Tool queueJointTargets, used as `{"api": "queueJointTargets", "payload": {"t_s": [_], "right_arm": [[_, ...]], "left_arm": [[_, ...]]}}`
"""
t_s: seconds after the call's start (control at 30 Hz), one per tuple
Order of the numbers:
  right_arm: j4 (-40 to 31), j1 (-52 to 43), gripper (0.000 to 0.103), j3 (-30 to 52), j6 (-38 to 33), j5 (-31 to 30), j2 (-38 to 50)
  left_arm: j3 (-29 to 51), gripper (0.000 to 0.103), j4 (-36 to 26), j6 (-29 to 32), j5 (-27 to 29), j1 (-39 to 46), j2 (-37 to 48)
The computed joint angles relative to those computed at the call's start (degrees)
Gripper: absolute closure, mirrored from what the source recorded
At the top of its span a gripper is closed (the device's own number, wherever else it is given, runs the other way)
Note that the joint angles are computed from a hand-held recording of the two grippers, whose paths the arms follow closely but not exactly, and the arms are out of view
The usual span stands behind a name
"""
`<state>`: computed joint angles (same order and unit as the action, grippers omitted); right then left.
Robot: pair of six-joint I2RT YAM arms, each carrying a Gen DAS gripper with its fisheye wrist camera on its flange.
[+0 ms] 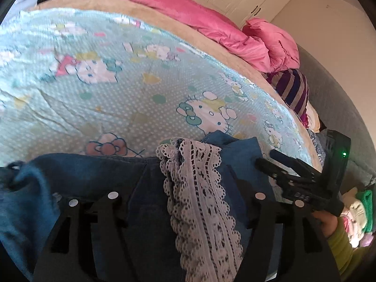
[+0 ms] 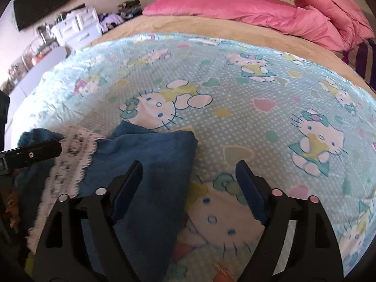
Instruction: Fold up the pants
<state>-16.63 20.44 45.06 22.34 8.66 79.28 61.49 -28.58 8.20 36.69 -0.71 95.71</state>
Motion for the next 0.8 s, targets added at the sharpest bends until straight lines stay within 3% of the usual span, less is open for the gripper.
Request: {"api": "queueJointTargets", "payload": {"t_s": [0.07, 0.33, 0.6, 0.8], "right_arm": [[-1.15, 0.8, 0.021, -1.58, 1.0, 0.96, -3.17], [-6.2, 5.87, 0.015, -6.58, 5.47, 3.37, -14.81], [-10.38, 11.3, 0.013, -6.59, 7.6, 6.59, -19.32], [-12.66, 15.47, 0.013, -6.69, 9.3, 8.91, -21.81]], "left_arm": [[-0.62, 0.008, -1.31, 0.8, -1.09, 0.52, -2.49], [-2.75, 0.005, -5.73, 2.7, -8.68, 1.41, -10.53], [-5.9, 0.005, -6.33, 2.47, -10.89, 4.34, -17.38], [-6.63, 0.005, -11.06, 5.98, -10.18, 6.18, -20.16]]}}
